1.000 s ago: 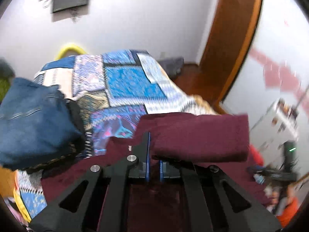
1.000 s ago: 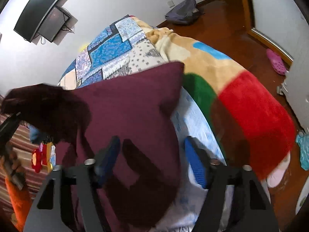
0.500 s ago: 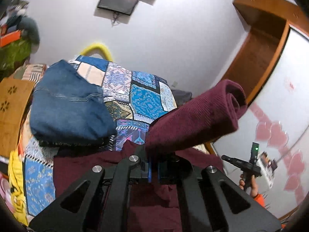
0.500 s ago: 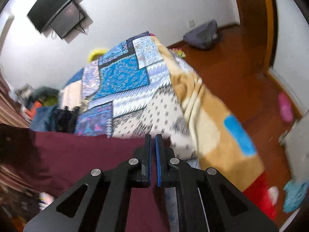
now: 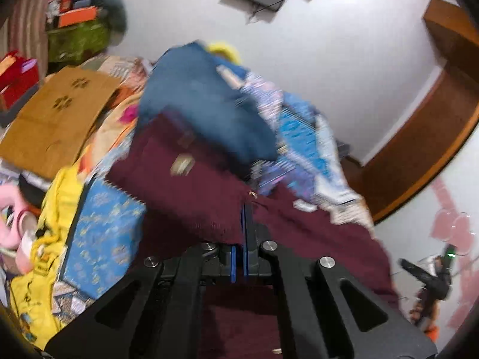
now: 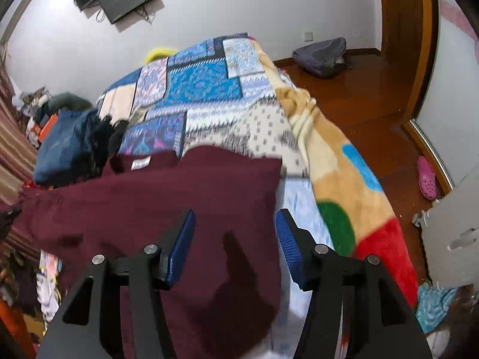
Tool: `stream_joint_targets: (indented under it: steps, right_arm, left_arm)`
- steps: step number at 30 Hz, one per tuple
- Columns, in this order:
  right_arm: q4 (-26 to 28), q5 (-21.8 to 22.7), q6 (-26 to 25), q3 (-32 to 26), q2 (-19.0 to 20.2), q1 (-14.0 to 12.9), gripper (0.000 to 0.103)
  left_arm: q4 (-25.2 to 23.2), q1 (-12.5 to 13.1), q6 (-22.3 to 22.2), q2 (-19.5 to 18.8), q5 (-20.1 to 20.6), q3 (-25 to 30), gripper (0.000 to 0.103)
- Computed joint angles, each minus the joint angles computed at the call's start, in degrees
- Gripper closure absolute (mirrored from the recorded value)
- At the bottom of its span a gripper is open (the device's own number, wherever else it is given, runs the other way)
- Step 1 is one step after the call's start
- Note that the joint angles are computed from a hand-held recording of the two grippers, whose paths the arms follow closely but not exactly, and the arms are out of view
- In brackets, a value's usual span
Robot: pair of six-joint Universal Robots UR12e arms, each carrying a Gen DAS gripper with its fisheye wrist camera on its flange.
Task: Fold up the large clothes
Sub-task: 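Fold the gripped shirt side inward over the body with the left tool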
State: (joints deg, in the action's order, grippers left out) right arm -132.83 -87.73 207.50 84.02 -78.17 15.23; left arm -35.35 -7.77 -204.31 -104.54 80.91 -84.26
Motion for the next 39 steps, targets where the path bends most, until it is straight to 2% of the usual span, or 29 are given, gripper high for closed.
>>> stream_joint_targets:
  steps: [4, 8, 10, 11, 13, 16, 22, 24, 27, 33, 35, 37, 39]
  right_arm:
    - [1.1, -0.7, -1.4, 2.0, -2.0, 1.4, 0.051]
    - [2.9, -2.0, -1.7, 3.6, -3.6, 2.9, 0.049]
    - [3.5, -2.1, -1.3, 4.2, -4.2, 3.5, 0.044]
    - [3.6, -2.7, -1.1, 4.5, -4.5, 3.9, 0.039]
    - [3.7, -5.0, -1.1, 4.7, -4.8, 4.9, 0.035]
    - [4.3, -5.6, -1.6, 4.6, -4.8, 5.6, 0.03]
    - [5.1, -4.2, -2.2, 4.5, -4.2, 6.0, 0.029]
    - [7.3, -5.2, -3.3, 3.7, -3.4, 6.5, 0.029]
    - [8.2, -10.3, -3.5, 2.6, -1.9, 7.3, 0.029]
    - [-0.2, -15.7, 3.0, 4.1, -3.4, 6.4, 0.03]
    - [-2.1, -17.8, 4.4, 4.7, -4.1, 6.1, 0.03]
    - [-3.3, -17.8, 5.5, 5.5, -4.8, 5.5, 0.03]
    - [-1.8, -15.9, 5.1, 5.5, -4.9, 5.0, 0.03]
  left_arm:
    - [-2.6, 0.5, -1.3, -0.4, 0.6, -2.0, 0.102]
    - [-5.2, -0.3, 0.5, -1.4, 3.8, -2.4, 0.101]
    - [-6.4, -1.1, 1.8, -2.0, 6.1, -1.8, 0.101]
    - [-6.5, -1.4, 2.5, -2.3, 7.1, -1.6, 0.101]
    - [-6.4, -2.0, 3.9, -2.6, 8.9, -1.1, 0.101]
    - [-5.5, -2.2, 4.5, -2.4, 8.8, -0.9, 0.101]
    - [-4.1, -2.2, 5.8, -2.2, 8.3, -0.2, 0.101]
    - [-4.2, -2.3, 6.1, -2.2, 8.3, 0.1, 0.101]
    - [-3.9, -2.3, 6.3, -2.0, 8.1, 0.2, 0.101]
    - [-1.3, -2.0, 6.6, -0.7, 7.7, -0.4, 0.101]
    - [-0.5, -1.9, 6.5, -0.3, 7.2, -0.8, 0.098]
    - [-0.1, -1.6, 7.0, 0.2, 5.6, -1.5, 0.096]
    - [-1.1, -1.7, 7.9, 0.3, 5.6, -1.8, 0.095]
